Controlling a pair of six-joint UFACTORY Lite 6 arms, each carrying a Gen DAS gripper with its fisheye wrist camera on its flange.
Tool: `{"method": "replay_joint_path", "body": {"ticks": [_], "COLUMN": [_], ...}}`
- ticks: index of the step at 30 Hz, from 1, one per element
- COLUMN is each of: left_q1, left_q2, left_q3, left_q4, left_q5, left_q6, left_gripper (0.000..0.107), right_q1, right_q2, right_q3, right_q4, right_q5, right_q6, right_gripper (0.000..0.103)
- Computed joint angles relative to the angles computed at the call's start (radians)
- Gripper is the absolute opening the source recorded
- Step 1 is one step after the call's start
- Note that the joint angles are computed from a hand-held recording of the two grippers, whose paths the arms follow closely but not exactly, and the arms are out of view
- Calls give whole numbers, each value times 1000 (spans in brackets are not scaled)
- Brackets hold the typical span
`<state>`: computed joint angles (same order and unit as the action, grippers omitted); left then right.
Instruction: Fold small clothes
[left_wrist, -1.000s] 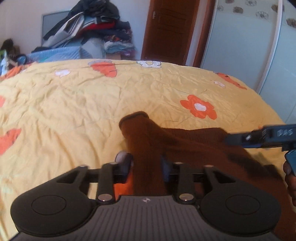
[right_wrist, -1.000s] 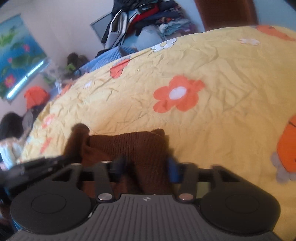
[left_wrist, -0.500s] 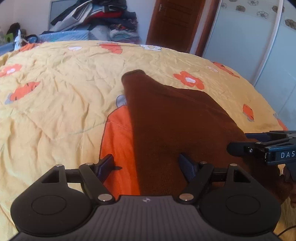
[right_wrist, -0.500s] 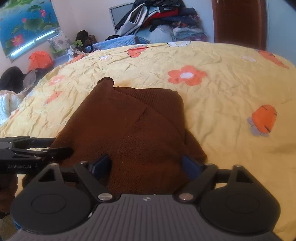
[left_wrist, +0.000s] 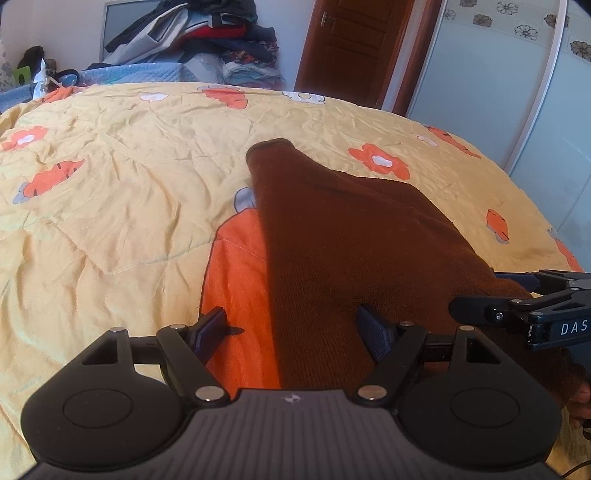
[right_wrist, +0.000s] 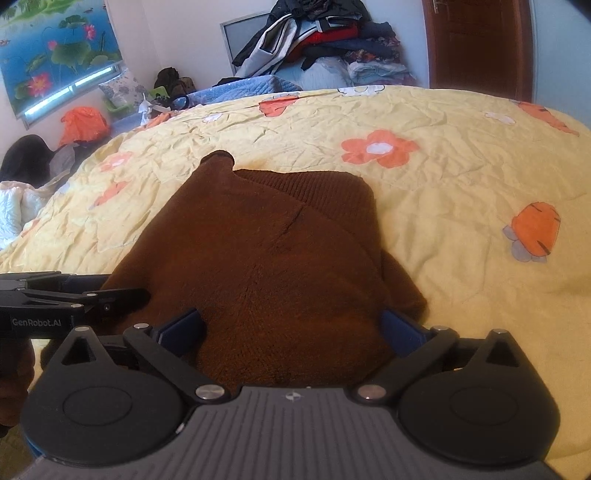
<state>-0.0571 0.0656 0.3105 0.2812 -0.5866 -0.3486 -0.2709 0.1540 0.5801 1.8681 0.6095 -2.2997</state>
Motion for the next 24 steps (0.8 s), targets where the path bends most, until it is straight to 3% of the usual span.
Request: {"method": "replay_joint_path", "body": {"ticks": [9,14,16,21,24], "left_q1": [-16,-16,-16,-17,-18], "left_q2": [10,10,10,14,16], "left_q3": [-12,-14,-14,-14,-16], "left_q4": [-48,-53,-53,-56,-64], "left_q5": [-32,-35,-36,-43,-49], "left_q6": [38,41,41,46,50], "left_gripper": [78,78,78,79,80], "right_q1": [-5,16,10,-108,-146], "right_q2": [4,3,-11,-32,-20], "right_q3": [-2,44,64,115,159], "right_q4": [5,-75,-126,-245,-309], "right_q5": [9,-44,-50,63,61], "right_q6": [-6,93,178,376,449], "right_gripper": [103,102,96,94,94]}}
